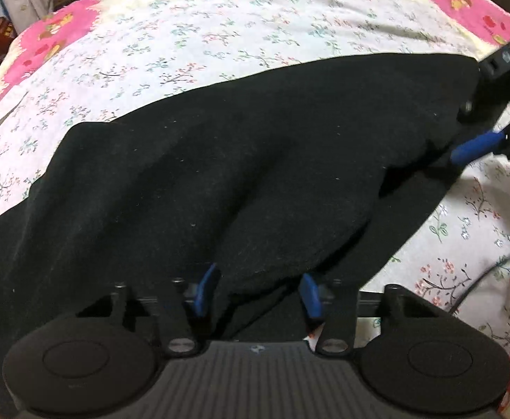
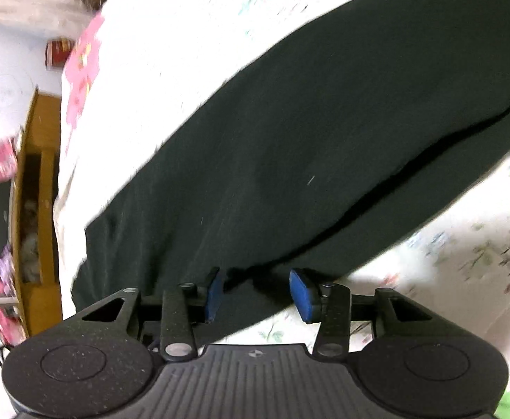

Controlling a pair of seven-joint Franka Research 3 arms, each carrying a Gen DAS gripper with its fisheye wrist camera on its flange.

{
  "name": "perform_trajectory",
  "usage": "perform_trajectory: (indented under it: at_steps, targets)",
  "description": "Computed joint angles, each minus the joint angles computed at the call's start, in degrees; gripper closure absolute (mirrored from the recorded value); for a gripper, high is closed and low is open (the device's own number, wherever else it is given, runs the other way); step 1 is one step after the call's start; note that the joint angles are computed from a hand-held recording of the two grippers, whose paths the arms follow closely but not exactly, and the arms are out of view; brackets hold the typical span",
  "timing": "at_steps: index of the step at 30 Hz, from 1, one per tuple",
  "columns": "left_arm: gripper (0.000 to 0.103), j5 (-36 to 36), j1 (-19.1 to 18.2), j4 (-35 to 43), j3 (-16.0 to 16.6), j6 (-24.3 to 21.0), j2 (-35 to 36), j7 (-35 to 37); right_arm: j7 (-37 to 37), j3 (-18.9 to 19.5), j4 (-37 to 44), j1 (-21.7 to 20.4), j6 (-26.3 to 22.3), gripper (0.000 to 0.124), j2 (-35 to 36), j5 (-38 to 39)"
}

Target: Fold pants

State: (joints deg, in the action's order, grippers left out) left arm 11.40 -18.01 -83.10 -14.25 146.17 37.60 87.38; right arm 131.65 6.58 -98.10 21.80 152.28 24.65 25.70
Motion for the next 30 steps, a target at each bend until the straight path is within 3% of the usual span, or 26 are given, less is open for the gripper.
perform_trajectory:
  at_steps: [1,4,8,12,16,19,23,27,30]
  targets:
    - [0.066,-0.1,0.2,0.1,-0.3,-1.0,-0.3,0.8,0.2,0.5,-1.4,-0.5,1.9,0.091,-0.6,1.9]
    - [0.079,-1.1,0.8,-0.2,-1.1,-3.8,-1.0,2.5,-0.2,1.0,-5.9,-1.3,4.6,0.089,-3.7,4.8]
    - [0.080,-1.8,1.1,-2.2,-1.7,-5.2,-2.2,5.4,3.3,-0.4,-7.6,0.0,6.6,0.089,-4.5,3.2]
    - [0.084,-4.5,2.0,-2.9,-1.7,-5.4,-3.3,3.7,3.3,-0.5,-10.0,-0.8,7.7,0.089,-6.3,3.1]
    - [0.084,-8.0,3.5,-4.2,-2.3,-4.1,-4.6,1.7,10.7,-3.8,-12.6,1.2,9.8,0.087,-7.7,-2.5]
    - [0.084,-6.2,2.1,-2.8,-1.7,-3.7,-3.7,1.5,20.3,-7.7,-14.9,3.8,10.7,0.086,-8.8,-9.9]
    - [0.082,-4.5,1.1,-1.8,-2.1,-2.2,-2.7,3.7,27.8,-9.0,-17.7,4.0,12.6,0.086,-9.7,-14.3]
    - [0.080,-2.5,-0.7,0.5,-2.1,-0.1,-0.6,5.7,30.9,-8.2,-19.5,2.6,16.0,0.086,-10.0,-15.1]
    - [0.076,-1.9,-1.6,3.8,-3.3,0.3,2.5,10.1,31.2,-8.4,-19.0,2.5,15.9,0.086,-9.2,-16.1]
